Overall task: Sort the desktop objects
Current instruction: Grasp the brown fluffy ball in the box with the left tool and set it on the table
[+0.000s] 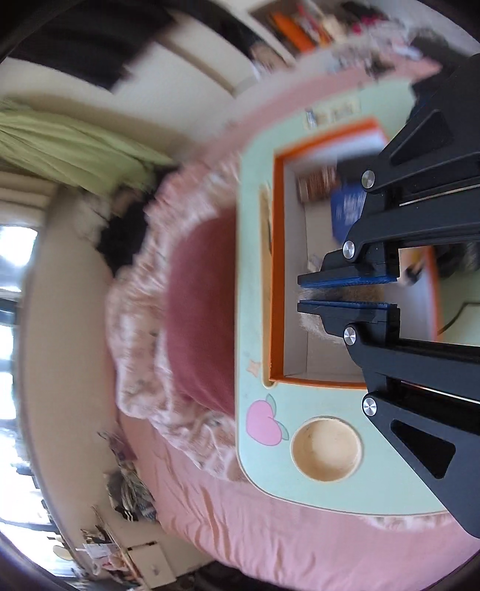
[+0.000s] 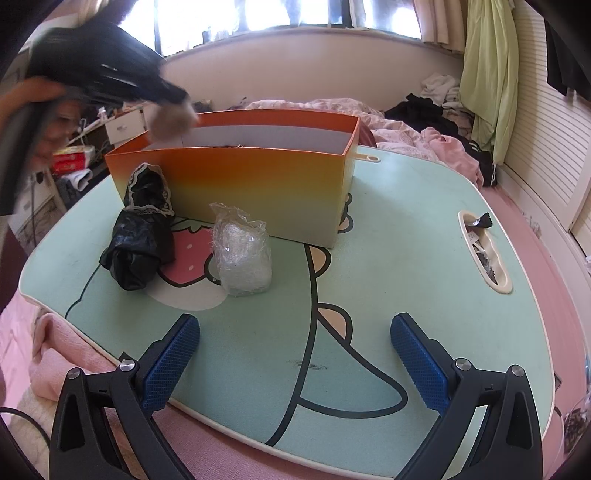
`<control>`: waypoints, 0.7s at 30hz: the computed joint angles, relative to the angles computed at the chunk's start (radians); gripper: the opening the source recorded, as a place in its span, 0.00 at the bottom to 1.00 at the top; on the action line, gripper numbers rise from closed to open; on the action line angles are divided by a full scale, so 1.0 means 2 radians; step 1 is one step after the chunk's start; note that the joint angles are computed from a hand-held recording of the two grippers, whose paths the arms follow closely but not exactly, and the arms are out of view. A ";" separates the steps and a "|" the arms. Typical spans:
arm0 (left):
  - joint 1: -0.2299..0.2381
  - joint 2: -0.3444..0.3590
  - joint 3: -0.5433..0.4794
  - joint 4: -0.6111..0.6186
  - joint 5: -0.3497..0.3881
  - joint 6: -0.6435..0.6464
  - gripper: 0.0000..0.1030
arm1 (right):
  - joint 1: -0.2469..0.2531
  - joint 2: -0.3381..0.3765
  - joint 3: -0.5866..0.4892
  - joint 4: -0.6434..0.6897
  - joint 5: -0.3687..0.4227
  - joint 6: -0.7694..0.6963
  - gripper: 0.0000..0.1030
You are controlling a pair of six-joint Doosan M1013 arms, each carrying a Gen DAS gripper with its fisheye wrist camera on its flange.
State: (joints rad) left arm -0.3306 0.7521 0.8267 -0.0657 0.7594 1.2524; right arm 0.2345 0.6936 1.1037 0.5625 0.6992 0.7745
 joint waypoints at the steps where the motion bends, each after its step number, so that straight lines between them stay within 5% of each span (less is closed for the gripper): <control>1: 0.001 -0.013 0.021 -0.012 -0.021 0.009 0.07 | 0.000 0.000 0.000 0.000 0.000 0.000 1.00; 5: 0.002 -0.065 0.105 -0.068 -0.104 0.057 0.07 | 0.000 0.000 0.000 0.001 0.000 -0.001 1.00; 9: 0.001 -0.095 0.167 -0.128 -0.142 0.129 0.07 | 0.000 0.000 0.000 0.001 0.000 -0.001 1.00; 12: -0.004 -0.096 0.190 -0.069 -0.133 0.080 0.07 | 0.000 0.000 0.000 0.001 0.000 -0.001 1.00; 16: 0.001 -0.069 0.182 -0.135 -0.117 0.107 0.10 | 0.000 -0.001 0.001 0.001 0.000 -0.003 1.00; 20: -0.001 -0.074 0.202 -0.233 -0.171 0.180 0.39 | -0.001 0.000 0.000 0.005 0.002 -0.007 1.00; 21: -0.004 -0.081 0.213 -0.234 -0.189 0.187 0.57 | -0.001 0.001 -0.001 0.005 0.002 -0.007 1.00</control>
State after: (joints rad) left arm -0.3382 0.5898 1.2531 -0.5341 0.3822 1.6271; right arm 0.2320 0.6949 1.1023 0.5729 0.7028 0.7612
